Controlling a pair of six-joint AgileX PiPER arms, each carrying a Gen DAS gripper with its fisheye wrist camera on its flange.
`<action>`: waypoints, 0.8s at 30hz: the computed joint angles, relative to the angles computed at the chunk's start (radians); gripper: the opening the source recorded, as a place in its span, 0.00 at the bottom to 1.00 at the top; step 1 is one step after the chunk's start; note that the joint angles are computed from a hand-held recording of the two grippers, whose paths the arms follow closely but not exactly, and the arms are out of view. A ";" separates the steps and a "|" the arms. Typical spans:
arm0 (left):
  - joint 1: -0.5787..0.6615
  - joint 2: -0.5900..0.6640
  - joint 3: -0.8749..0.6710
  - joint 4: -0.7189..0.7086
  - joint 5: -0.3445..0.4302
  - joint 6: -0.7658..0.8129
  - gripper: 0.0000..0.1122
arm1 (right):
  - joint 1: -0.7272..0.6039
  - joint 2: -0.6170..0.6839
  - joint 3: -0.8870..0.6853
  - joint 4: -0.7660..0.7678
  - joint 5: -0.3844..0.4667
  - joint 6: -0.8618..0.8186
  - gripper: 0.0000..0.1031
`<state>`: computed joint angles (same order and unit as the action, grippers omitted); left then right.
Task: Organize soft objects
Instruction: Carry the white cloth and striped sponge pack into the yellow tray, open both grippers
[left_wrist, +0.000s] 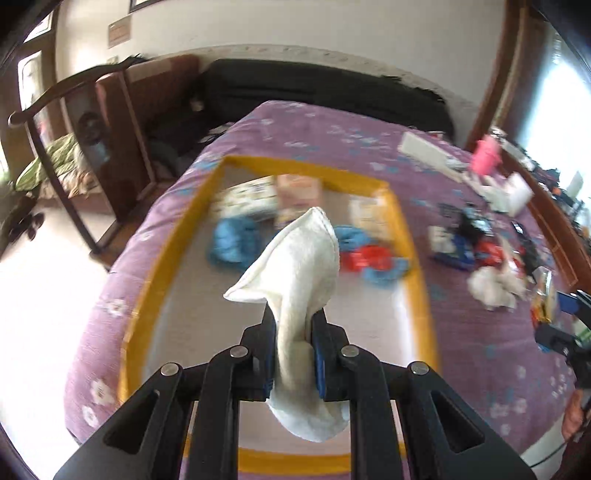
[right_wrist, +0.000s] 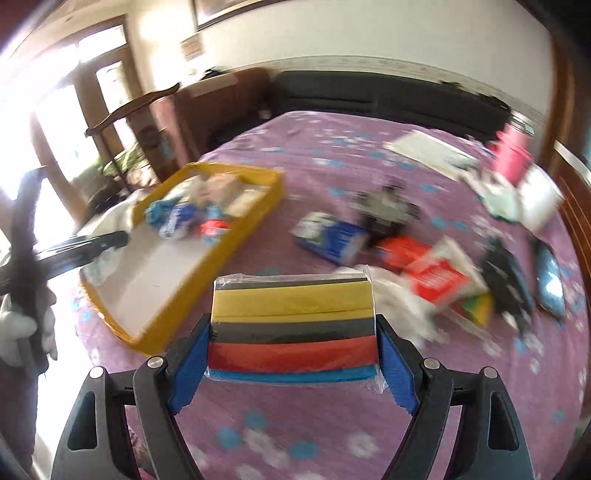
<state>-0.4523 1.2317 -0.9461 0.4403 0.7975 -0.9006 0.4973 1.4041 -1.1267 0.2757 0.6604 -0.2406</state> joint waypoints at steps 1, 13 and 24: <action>0.045 0.007 0.011 -0.028 -0.021 0.041 0.14 | 0.039 0.029 -0.029 -0.026 -0.003 0.030 0.84; 0.331 0.185 -0.044 -0.254 -0.108 0.366 0.18 | 0.287 0.392 -0.429 -0.169 0.086 0.124 0.84; 0.420 0.041 0.046 -0.410 -0.164 0.527 0.59 | 0.351 0.632 -0.689 -0.236 0.195 0.164 0.85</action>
<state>-0.0328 1.2723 -0.9000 0.0306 0.6331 -0.3739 0.8484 2.0365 -1.8158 0.0398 0.8557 -0.0769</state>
